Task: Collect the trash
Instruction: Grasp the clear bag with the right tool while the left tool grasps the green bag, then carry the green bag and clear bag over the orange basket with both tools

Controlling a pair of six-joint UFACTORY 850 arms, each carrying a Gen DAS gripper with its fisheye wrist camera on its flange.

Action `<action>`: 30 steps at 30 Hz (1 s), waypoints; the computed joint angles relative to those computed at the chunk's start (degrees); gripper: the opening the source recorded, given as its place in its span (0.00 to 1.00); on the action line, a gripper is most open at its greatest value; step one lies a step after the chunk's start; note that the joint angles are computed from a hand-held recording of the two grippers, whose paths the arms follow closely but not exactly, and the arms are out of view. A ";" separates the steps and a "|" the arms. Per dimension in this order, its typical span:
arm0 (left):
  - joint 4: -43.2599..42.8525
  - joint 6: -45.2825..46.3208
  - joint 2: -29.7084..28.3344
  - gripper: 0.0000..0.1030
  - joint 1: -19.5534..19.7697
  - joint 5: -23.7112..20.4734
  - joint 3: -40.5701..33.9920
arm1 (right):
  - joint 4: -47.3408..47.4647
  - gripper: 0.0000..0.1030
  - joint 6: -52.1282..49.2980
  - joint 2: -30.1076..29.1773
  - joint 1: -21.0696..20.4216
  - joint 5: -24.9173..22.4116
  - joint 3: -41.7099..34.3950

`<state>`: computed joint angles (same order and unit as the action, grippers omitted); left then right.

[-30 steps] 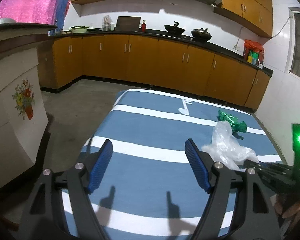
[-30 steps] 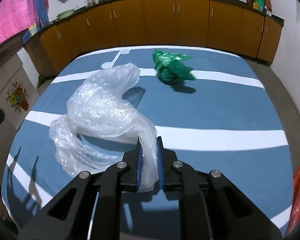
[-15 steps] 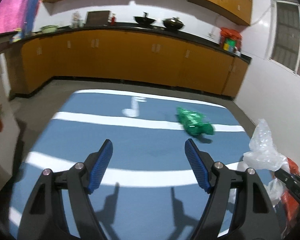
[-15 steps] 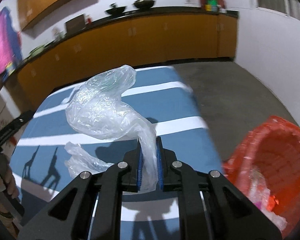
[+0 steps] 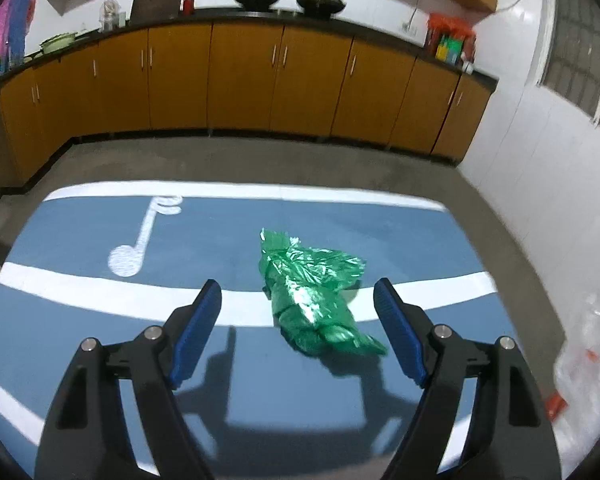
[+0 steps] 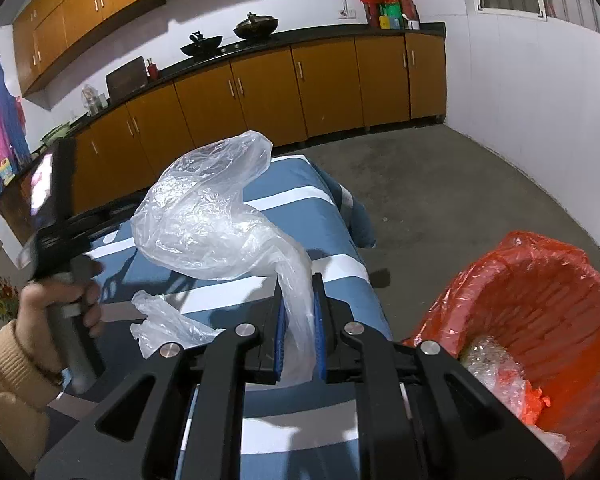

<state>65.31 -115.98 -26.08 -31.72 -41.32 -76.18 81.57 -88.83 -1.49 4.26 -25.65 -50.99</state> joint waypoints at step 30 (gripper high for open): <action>-1.31 -3.93 14.60 0.32 -9.72 -5.32 12.72 | -3.89 0.12 5.40 7.59 -4.88 -3.31 2.56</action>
<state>64.00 -119.91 -11.49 -41.44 -46.64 -63.46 77.67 -83.43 6.10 -0.62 -28.96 -48.43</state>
